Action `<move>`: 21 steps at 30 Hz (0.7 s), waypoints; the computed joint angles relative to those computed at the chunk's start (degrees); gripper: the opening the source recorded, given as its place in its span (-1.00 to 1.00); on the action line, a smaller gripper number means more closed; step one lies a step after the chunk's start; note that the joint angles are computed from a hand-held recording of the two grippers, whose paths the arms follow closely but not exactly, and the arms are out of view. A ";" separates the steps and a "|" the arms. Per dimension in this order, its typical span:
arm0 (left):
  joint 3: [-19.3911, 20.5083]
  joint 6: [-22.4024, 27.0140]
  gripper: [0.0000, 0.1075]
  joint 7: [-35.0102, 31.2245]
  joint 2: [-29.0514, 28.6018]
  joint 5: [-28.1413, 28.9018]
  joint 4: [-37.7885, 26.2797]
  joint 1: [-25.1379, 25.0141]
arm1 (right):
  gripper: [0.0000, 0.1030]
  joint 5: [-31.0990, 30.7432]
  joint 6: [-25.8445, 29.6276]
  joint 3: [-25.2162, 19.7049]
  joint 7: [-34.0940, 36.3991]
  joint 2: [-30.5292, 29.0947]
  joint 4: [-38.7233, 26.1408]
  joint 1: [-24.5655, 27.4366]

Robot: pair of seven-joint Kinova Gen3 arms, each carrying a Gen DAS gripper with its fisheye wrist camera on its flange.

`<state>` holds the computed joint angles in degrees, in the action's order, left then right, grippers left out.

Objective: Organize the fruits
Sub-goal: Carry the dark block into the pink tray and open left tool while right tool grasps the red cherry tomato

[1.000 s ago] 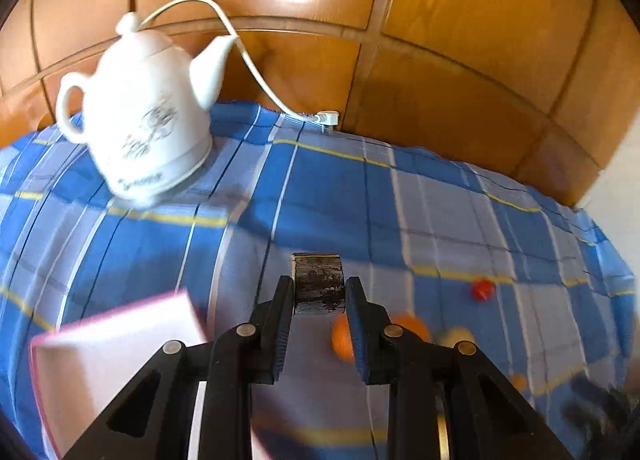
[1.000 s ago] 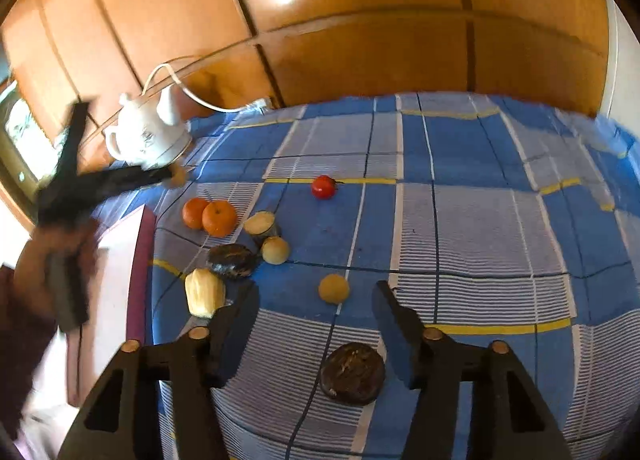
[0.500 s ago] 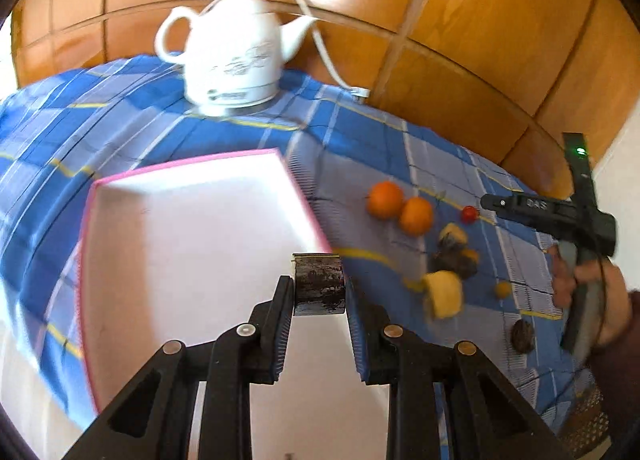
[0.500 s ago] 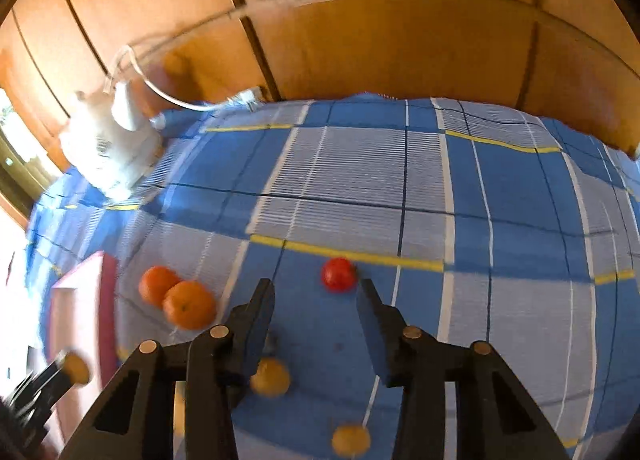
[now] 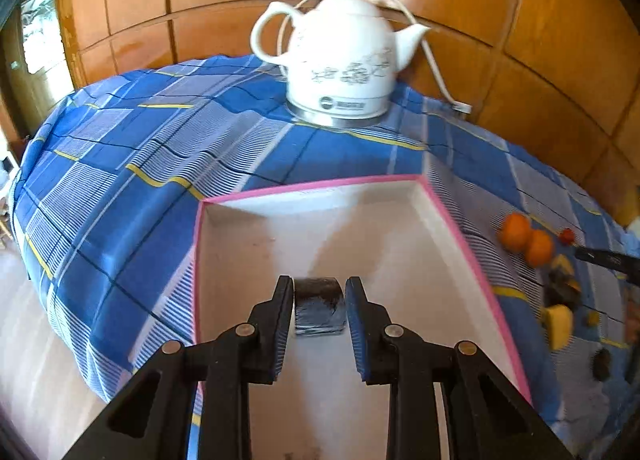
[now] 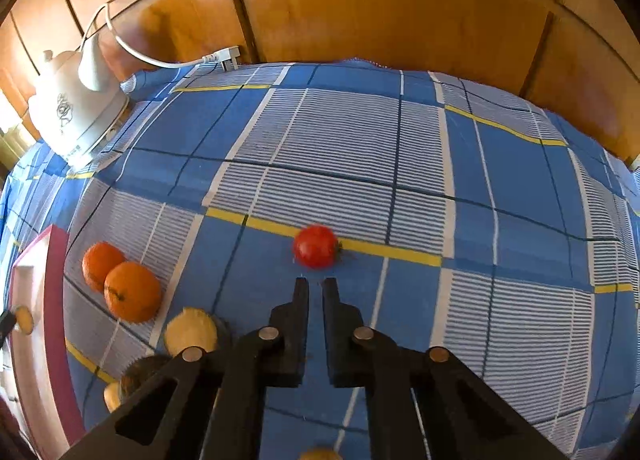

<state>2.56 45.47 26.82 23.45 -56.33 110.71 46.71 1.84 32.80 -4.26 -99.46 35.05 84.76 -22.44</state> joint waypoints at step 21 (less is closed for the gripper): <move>4.17 6.36 0.02 9.29 -0.72 -2.13 -1.89 6.87 | -0.26 -7.27 0.71 -1.83 4.85 2.93 -4.05 3.29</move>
